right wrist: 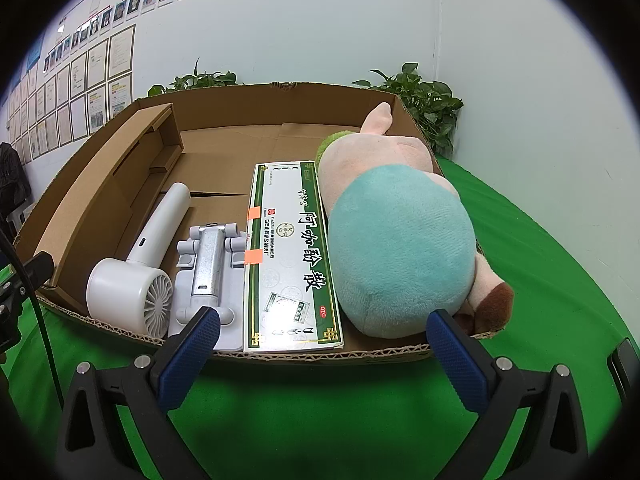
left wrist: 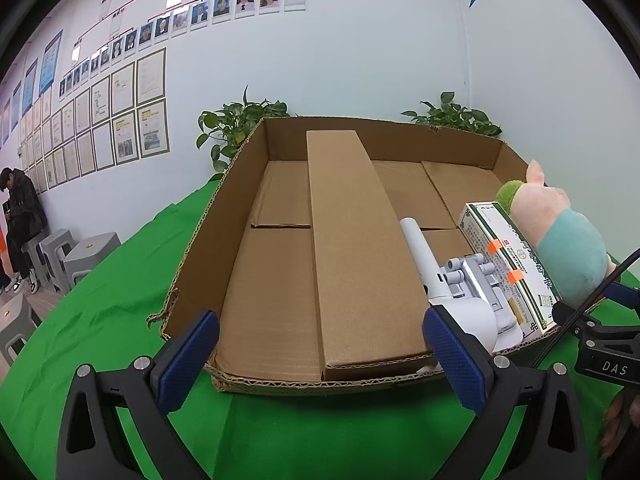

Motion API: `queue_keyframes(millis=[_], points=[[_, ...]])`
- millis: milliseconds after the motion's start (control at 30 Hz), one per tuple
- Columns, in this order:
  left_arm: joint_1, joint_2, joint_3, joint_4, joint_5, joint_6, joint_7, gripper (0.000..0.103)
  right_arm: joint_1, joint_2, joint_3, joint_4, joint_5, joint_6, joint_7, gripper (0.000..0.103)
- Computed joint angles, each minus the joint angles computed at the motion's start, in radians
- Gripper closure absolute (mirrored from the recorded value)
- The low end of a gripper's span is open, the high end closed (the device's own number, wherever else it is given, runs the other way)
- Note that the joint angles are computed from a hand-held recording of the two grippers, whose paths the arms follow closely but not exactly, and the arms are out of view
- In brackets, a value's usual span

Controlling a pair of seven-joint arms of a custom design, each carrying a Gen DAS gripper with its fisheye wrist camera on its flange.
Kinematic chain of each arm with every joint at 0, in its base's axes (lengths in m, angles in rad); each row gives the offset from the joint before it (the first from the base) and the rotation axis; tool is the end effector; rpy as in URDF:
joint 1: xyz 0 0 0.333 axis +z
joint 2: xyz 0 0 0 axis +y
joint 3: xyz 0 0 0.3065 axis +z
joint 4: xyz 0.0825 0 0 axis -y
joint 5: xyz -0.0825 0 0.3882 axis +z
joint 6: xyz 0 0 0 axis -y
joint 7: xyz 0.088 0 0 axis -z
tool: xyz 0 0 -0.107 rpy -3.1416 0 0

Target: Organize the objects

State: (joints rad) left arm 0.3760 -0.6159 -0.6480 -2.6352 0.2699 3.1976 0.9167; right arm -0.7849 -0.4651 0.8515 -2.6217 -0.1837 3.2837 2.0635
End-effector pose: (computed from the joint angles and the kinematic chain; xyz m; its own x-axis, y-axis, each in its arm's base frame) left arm 0.4063 -0.1670 0.5102 -0.0101 -0.9999 -0.0079 -0.4517 0.0116 -0.8921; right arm 0.4621 0.0668 0.4503 -0.1397 -0.9878 0.0693 -0.5379 0.0170 -0.8428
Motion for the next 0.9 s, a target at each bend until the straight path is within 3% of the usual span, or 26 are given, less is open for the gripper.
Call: queue_keyframes(millis=[900], points=[[0.004, -0.006, -0.002, -0.004, 0.003, 0.001, -0.004, 0.000, 0.000, 0.000, 0.000, 0.000, 0.003, 0.000, -0.003, 0.000]])
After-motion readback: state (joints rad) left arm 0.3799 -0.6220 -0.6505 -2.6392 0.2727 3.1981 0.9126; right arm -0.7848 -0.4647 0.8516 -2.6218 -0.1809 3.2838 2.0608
